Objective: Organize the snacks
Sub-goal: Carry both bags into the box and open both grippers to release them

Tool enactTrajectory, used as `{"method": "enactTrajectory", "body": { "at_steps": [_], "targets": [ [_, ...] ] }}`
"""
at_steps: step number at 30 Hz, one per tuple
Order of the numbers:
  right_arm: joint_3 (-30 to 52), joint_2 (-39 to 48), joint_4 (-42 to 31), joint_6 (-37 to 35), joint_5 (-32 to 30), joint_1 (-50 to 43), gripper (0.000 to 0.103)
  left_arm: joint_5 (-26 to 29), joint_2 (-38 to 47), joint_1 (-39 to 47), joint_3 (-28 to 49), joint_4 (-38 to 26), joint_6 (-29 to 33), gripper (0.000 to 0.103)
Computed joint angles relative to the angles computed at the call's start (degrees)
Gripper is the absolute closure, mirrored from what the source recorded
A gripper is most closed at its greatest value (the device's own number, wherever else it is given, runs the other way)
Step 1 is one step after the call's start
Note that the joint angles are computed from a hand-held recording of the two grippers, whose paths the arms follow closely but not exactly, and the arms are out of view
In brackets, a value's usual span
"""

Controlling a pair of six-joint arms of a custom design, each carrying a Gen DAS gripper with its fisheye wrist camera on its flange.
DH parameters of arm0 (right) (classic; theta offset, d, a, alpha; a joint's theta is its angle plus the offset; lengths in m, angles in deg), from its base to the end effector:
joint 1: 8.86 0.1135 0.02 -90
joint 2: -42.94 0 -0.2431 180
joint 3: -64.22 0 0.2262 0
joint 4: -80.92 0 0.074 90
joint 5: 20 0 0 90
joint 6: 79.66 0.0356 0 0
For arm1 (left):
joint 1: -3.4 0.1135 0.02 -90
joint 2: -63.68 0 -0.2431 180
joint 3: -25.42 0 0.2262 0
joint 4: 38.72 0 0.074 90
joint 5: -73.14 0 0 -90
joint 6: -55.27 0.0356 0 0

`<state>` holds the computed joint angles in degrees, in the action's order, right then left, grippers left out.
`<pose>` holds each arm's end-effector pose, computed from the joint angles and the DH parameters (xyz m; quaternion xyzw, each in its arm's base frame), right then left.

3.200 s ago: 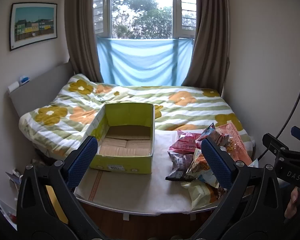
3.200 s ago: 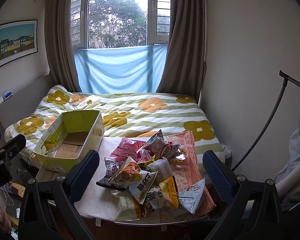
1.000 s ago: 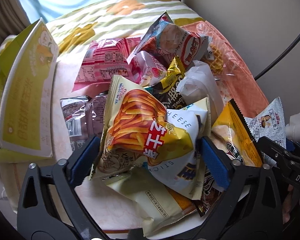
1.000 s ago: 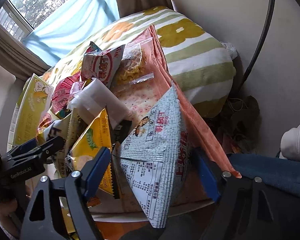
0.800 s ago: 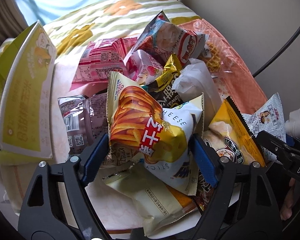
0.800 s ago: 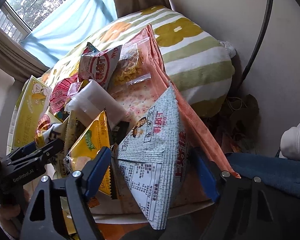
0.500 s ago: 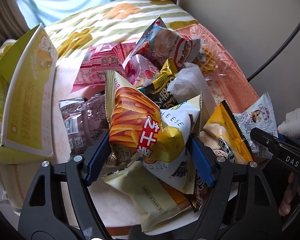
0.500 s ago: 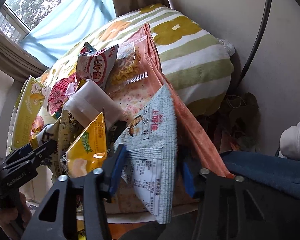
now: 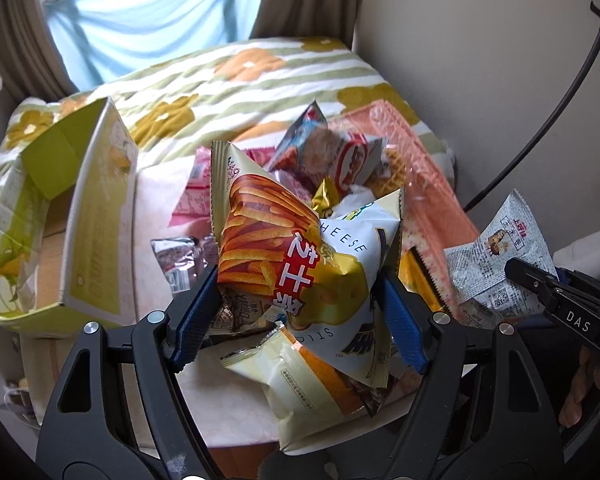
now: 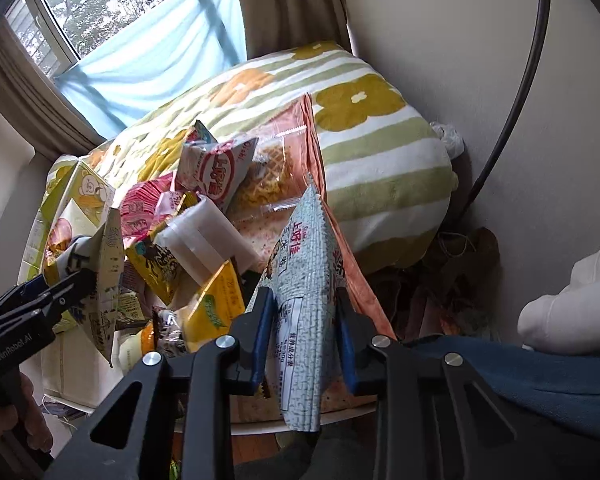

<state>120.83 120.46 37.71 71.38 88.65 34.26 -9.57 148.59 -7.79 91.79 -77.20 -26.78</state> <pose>0.1726 0.1460 0.1732 0.1856 0.9443 0.0773 0.2604 0.2663 -0.0573 0.1920 0.1769 0.9406 -0.0689 0.2814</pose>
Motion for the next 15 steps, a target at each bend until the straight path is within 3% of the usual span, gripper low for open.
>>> {"method": "enactTrajectory", "body": {
  "at_steps": [9,15],
  "targets": [
    [13.46,-1.07,-7.23,-10.76,3.34,0.09,0.076,1.58,-5.17,6.0,5.28,-4.59,-1.77,0.028],
    [28.98,9.6,-4.43,-19.76,0.77,0.24,0.076,5.4,-1.96,17.77,12.8,-7.03,2.39,0.028]
  ]
}}
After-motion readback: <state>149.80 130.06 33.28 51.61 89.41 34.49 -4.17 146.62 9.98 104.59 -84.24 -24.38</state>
